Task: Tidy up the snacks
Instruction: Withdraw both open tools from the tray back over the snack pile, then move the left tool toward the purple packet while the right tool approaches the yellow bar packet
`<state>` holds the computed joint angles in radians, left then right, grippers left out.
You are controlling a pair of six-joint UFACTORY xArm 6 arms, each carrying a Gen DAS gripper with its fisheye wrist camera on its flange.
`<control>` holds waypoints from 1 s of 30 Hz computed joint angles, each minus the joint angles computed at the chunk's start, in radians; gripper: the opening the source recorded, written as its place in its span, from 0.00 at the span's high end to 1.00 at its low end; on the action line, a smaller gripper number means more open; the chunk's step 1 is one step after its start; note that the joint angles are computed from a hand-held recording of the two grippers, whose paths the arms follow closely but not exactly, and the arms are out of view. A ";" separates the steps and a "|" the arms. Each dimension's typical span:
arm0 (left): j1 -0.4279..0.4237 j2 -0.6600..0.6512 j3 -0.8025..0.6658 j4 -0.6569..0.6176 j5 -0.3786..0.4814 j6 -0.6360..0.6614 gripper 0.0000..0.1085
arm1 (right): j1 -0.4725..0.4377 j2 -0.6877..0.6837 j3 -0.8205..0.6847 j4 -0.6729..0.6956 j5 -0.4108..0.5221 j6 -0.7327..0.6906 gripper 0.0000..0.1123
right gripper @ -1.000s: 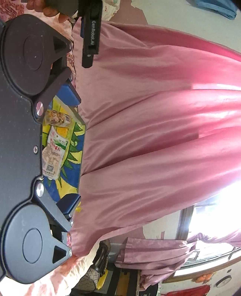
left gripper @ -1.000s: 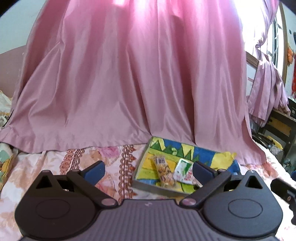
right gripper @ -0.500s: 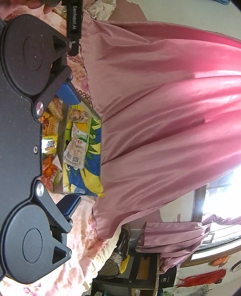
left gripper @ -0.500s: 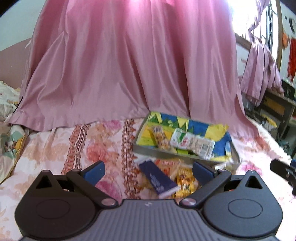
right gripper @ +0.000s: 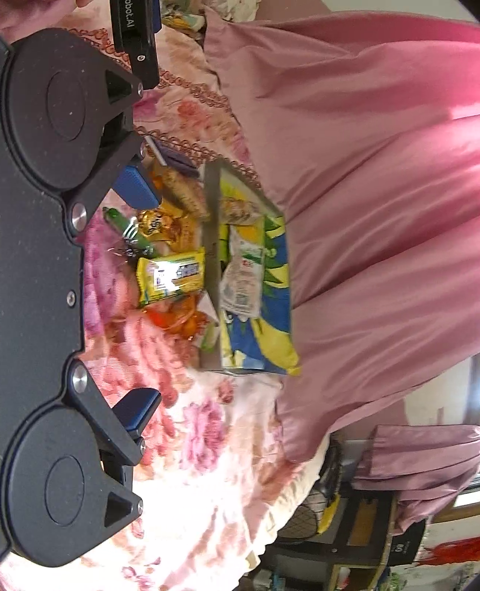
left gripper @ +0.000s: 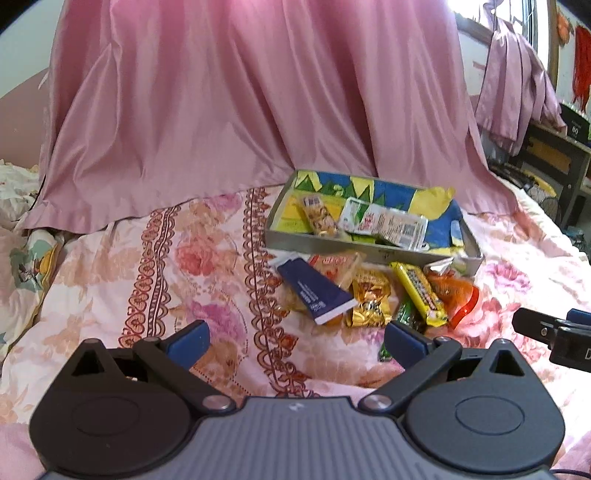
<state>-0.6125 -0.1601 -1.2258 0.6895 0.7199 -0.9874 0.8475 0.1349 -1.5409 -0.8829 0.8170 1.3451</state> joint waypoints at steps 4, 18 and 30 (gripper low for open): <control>0.002 0.009 -0.010 -0.037 0.022 0.022 0.05 | 0.001 0.009 -0.009 0.017 0.005 -0.022 0.09; 0.023 0.041 -0.041 -0.140 0.035 0.077 0.05 | -0.016 0.052 -0.066 0.164 0.016 -0.169 0.09; 0.049 0.091 -0.093 -0.217 0.049 0.137 0.05 | -0.032 0.119 -0.138 0.295 0.024 -0.343 0.09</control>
